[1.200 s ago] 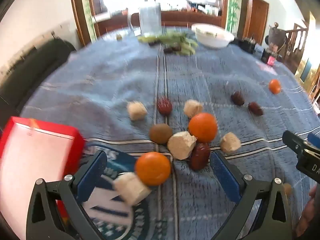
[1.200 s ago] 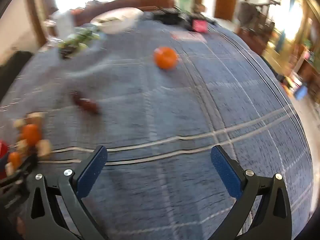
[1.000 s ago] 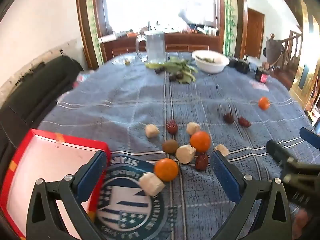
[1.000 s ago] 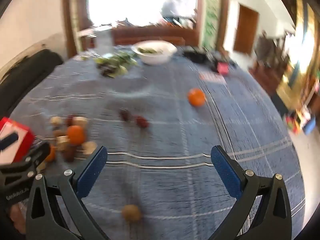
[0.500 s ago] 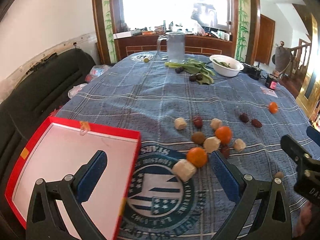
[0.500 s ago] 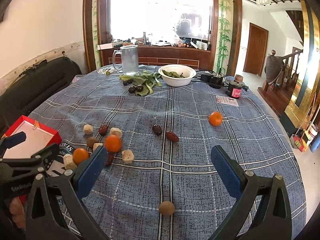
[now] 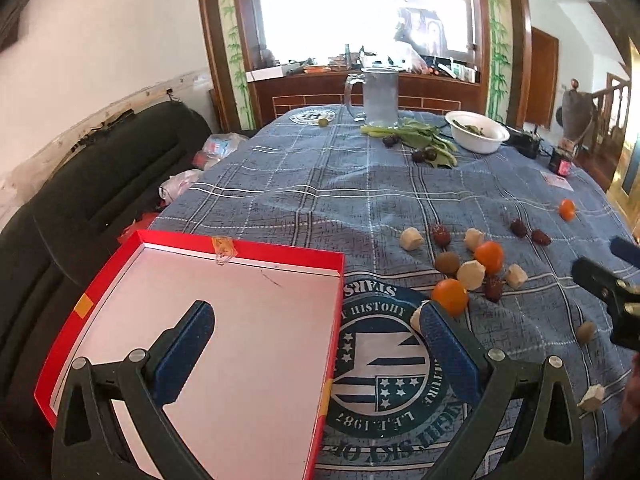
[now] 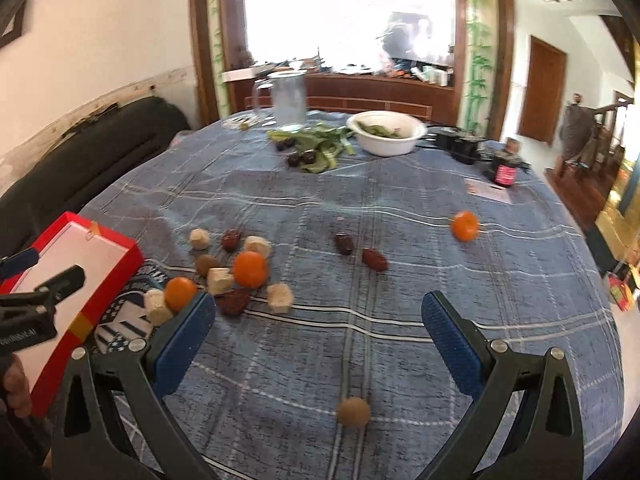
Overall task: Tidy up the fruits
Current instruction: 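Move both tools toward the cluster of oranges and cubes, then grasp an orange with the left gripper while the right gripper grasps another orange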
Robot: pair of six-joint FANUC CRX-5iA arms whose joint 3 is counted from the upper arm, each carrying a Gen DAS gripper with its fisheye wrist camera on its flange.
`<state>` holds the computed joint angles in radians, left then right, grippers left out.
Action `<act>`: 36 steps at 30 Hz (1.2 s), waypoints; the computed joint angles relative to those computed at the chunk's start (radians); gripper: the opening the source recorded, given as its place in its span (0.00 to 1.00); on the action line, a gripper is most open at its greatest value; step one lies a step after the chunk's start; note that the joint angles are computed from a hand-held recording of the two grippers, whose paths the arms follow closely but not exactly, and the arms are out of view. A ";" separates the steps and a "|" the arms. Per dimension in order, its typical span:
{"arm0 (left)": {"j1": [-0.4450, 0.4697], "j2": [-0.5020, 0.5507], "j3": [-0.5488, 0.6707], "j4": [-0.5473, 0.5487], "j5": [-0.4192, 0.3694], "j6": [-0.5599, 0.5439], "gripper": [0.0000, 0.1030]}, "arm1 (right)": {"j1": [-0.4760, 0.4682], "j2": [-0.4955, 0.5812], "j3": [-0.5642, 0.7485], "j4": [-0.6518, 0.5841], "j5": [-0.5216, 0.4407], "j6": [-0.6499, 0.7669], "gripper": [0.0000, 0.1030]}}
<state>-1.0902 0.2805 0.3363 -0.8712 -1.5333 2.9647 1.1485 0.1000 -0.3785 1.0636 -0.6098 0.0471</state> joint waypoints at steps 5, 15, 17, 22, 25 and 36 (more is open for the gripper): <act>0.003 0.002 0.006 -0.003 0.017 -0.032 0.99 | -0.006 0.039 0.096 -0.168 0.048 0.197 1.00; 0.071 0.021 0.023 0.089 0.144 -0.208 0.91 | -0.038 0.178 0.366 -0.607 -0.010 0.585 0.84; 0.099 0.023 0.014 0.139 0.199 -0.250 0.84 | -0.054 0.200 0.415 -0.706 -0.021 0.653 0.76; 0.163 0.036 0.005 0.265 0.291 -0.354 0.64 | -0.096 0.254 0.529 -0.948 -0.060 0.822 0.68; 0.197 0.033 -0.017 0.348 0.370 -0.425 0.61 | -0.117 0.276 0.571 -1.056 -0.080 0.895 0.67; 0.257 0.051 -0.033 0.471 0.431 -0.538 0.42 | -0.142 0.289 0.583 -1.166 -0.053 0.986 0.45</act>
